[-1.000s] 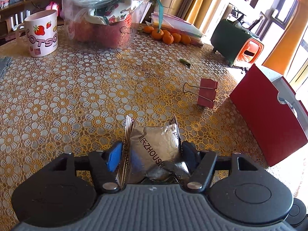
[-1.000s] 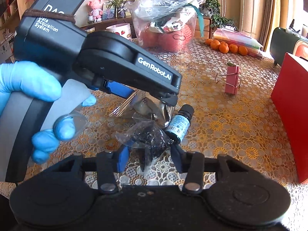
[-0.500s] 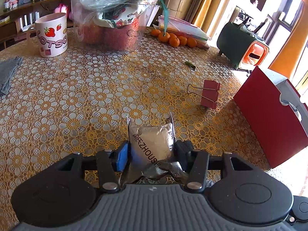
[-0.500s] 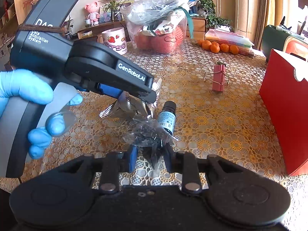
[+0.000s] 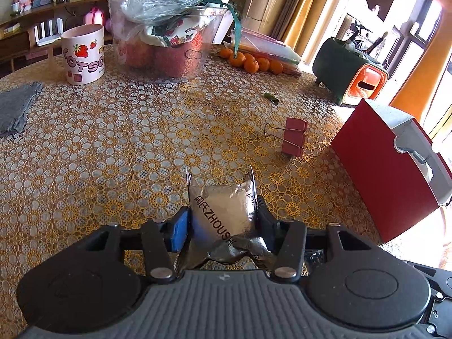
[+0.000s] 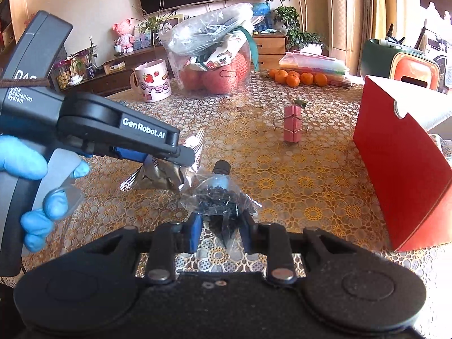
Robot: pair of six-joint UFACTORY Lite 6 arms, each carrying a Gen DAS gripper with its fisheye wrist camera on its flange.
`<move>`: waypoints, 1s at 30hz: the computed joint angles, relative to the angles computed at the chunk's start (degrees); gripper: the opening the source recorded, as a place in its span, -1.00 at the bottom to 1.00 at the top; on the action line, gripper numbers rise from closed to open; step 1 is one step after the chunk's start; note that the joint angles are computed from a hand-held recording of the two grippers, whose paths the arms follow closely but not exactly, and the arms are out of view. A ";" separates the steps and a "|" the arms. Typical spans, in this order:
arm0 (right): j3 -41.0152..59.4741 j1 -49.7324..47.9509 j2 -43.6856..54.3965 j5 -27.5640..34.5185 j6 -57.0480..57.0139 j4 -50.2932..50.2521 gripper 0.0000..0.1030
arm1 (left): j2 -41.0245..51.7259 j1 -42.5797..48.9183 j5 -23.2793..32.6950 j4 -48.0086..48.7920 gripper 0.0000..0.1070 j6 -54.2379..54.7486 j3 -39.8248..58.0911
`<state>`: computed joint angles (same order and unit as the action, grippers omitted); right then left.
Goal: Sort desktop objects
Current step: 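Carry the silver foil bag and black plastic bag toward the red box with both tools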
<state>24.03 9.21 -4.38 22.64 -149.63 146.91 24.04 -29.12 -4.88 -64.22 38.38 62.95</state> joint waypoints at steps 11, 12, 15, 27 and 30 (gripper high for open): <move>-3.93 -9.21 -10.15 0.78 14.98 -19.53 -0.48 | -6.85 -5.76 -3.68 -24.34 -0.06 21.24 -3.33; -4.27 -10.23 -11.20 0.97 16.83 -21.93 -0.48 | -7.38 -6.40 -4.08 -26.32 -0.06 22.95 -3.46; -5.01 -13.91 -14.16 2.14 22.58 -29.77 -0.48 | -8.61 -8.40 -5.31 -31.69 -0.06 27.51 -3.49; -5.02 -33.59 -22.95 13.57 41.29 -56.86 -0.48 | -10.95 -17.40 -10.73 -43.27 -0.06 35.98 -0.39; -3.14 -38.98 -22.41 17.32 43.83 -61.49 -0.48 | -9.87 -19.45 -11.91 -46.52 -0.06 38.96 2.35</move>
<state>20.89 -29.76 -26.79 39.96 -105.79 85.42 14.17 -48.57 -16.79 -110.74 77.33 65.31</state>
